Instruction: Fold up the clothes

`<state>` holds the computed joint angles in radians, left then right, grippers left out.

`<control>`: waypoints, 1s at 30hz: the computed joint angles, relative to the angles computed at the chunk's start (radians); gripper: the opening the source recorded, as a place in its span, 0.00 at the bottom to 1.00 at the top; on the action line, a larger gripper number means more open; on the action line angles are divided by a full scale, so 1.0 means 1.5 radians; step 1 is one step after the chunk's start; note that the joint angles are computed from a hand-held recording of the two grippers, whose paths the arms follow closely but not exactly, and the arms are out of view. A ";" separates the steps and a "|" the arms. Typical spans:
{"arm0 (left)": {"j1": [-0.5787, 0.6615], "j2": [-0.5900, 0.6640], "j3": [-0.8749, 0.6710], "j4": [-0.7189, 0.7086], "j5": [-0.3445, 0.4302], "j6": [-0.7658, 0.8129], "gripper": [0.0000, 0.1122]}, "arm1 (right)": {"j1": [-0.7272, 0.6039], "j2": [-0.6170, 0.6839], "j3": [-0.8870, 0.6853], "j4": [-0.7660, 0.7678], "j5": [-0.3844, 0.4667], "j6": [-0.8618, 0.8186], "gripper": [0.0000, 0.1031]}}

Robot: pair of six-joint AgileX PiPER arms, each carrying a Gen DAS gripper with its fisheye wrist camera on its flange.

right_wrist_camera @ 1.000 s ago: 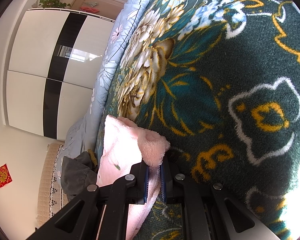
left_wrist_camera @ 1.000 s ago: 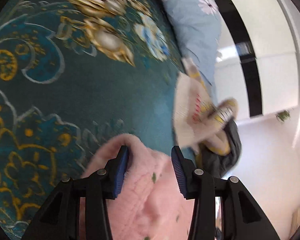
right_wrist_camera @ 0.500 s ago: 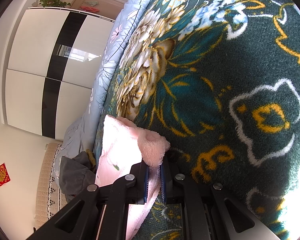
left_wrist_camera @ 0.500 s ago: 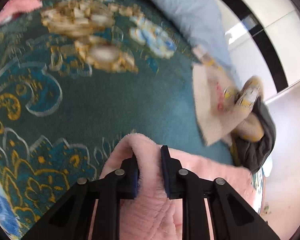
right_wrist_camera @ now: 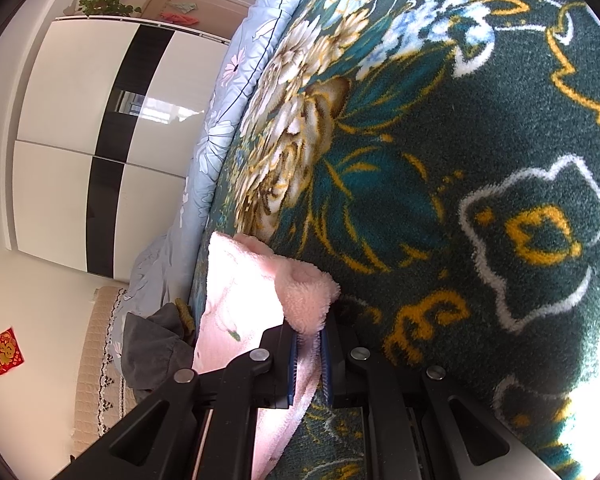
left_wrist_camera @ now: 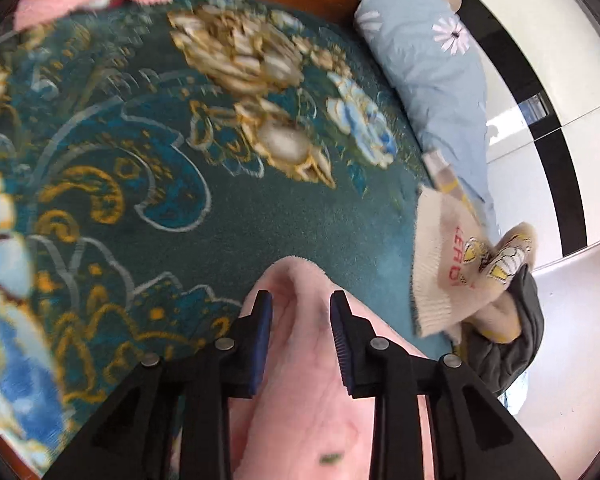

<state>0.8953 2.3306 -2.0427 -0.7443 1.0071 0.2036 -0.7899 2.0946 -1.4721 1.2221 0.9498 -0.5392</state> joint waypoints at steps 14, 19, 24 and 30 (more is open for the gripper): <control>-0.023 -0.208 0.394 -0.096 -0.103 0.203 0.32 | -0.006 0.001 0.007 0.012 0.007 -0.010 0.11; -0.004 -0.208 0.473 -0.154 -0.149 0.253 0.24 | -0.005 -0.001 0.008 0.012 0.007 -0.009 0.11; -0.018 -0.209 0.497 -0.160 -0.198 0.219 0.16 | -0.005 -0.002 0.008 0.013 0.007 -0.007 0.11; -0.172 -0.339 0.543 -0.104 -0.302 0.157 0.25 | -0.005 -0.002 0.007 0.012 0.008 -0.007 0.11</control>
<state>0.6379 1.8228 -1.2281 -0.9000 0.5536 0.4395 -0.7967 2.0923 -1.4614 1.2397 0.9612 -0.5493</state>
